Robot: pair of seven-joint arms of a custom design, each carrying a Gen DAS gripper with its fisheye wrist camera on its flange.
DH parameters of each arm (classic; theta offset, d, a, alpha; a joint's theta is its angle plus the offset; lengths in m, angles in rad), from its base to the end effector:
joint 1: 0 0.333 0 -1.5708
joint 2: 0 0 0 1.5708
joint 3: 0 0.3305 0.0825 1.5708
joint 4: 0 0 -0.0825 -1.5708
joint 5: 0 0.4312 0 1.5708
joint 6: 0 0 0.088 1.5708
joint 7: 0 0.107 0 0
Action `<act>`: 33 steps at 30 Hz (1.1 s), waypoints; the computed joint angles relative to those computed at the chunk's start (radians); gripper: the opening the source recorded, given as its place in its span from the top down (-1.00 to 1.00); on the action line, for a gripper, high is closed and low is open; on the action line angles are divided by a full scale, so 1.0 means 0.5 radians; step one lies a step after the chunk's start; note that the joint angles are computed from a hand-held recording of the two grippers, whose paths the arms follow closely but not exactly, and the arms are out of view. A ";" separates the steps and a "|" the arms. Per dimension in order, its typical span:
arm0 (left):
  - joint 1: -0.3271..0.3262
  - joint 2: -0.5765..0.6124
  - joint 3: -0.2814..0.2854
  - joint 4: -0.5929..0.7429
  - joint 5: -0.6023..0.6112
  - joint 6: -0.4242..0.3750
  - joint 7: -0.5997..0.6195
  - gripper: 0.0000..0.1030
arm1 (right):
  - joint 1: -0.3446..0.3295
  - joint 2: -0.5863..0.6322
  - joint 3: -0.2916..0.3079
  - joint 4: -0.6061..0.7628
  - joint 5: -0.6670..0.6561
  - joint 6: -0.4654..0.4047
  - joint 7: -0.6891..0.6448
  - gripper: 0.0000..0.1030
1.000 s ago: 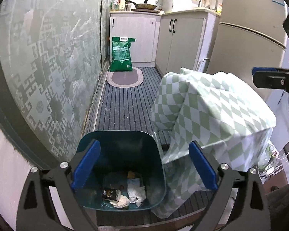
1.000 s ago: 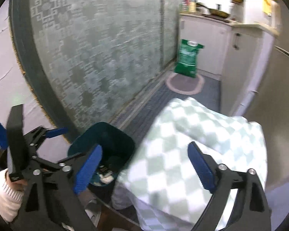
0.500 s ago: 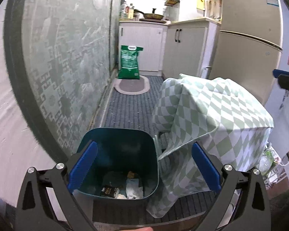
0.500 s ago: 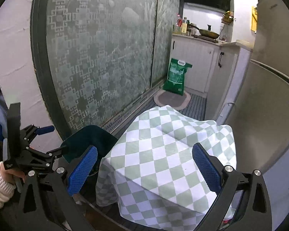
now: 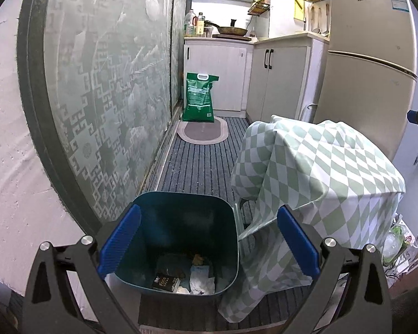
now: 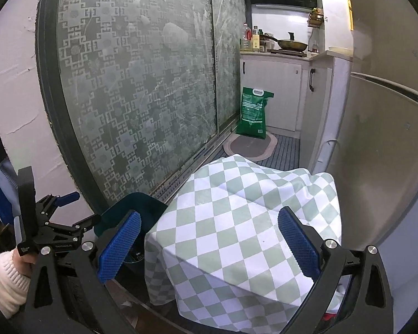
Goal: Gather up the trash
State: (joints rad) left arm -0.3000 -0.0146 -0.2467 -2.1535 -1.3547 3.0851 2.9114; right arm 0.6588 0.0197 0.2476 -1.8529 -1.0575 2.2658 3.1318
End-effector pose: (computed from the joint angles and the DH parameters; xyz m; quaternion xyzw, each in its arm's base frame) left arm 0.5447 -0.2384 0.4569 -0.4242 0.7708 -0.4266 0.2100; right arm 0.4202 0.4982 0.5601 -0.5907 0.6540 -0.3241 0.3439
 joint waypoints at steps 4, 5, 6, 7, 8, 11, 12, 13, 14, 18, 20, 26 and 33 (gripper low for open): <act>-0.004 -0.008 0.001 -0.002 -0.026 -0.006 0.029 -0.94 | 0.006 0.013 0.001 0.018 -0.011 0.002 -0.020 -0.94; -0.005 -0.011 0.002 -0.001 -0.039 -0.009 0.042 -0.94 | 0.007 0.015 0.000 0.019 -0.008 0.005 -0.022 -0.94; -0.007 -0.012 0.002 0.003 -0.071 -0.007 0.073 -0.94 | 0.007 0.016 -0.002 0.020 -0.006 0.008 -0.023 -0.94; -0.008 -0.012 0.003 0.008 -0.093 -0.007 0.094 -0.94 | 0.008 0.017 -0.003 0.021 -0.004 0.006 -0.022 -0.94; -0.008 -0.014 0.004 0.009 -0.108 -0.013 0.109 -0.94 | 0.009 0.018 -0.004 0.021 -0.001 0.004 -0.021 -0.94; -0.011 -0.013 0.004 0.026 -0.228 0.000 0.234 -0.94 | 0.010 0.021 -0.006 0.023 0.006 0.002 -0.030 -0.94; -0.011 -0.012 0.003 0.028 -0.241 0.004 0.249 -0.94 | 0.011 0.023 -0.006 0.025 0.006 0.000 -0.030 -0.94; -0.010 -0.011 0.003 0.030 -0.254 0.003 0.262 -0.94 | 0.012 0.022 -0.007 0.023 0.005 0.004 -0.027 -0.94; -0.010 -0.006 0.001 0.030 -0.244 0.006 0.256 -0.94 | 0.012 0.024 -0.008 0.025 0.004 0.002 -0.027 -0.94; -0.012 -0.007 -0.004 0.028 -0.224 0.027 0.258 -0.94 | 0.015 0.027 -0.009 0.029 0.003 0.000 -0.025 -0.94; -0.014 -0.002 -0.006 0.035 -0.251 0.040 0.292 -0.94 | 0.016 0.027 -0.010 0.029 0.005 0.000 -0.027 -0.94; -0.004 -0.004 0.000 0.027 -0.186 -0.002 0.216 -0.94 | 0.018 0.027 -0.011 0.030 -0.004 -0.003 -0.019 -0.94; -0.004 -0.003 -0.003 0.029 -0.189 -0.008 0.214 -0.94 | 0.018 0.026 -0.011 0.028 -0.002 -0.001 -0.022 -0.94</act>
State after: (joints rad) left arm -0.3022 -0.0161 -0.2480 -2.1389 -1.4492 3.0811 3.0185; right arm 0.6676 0.0327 0.2420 -1.8390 -1.0586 2.2651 3.1210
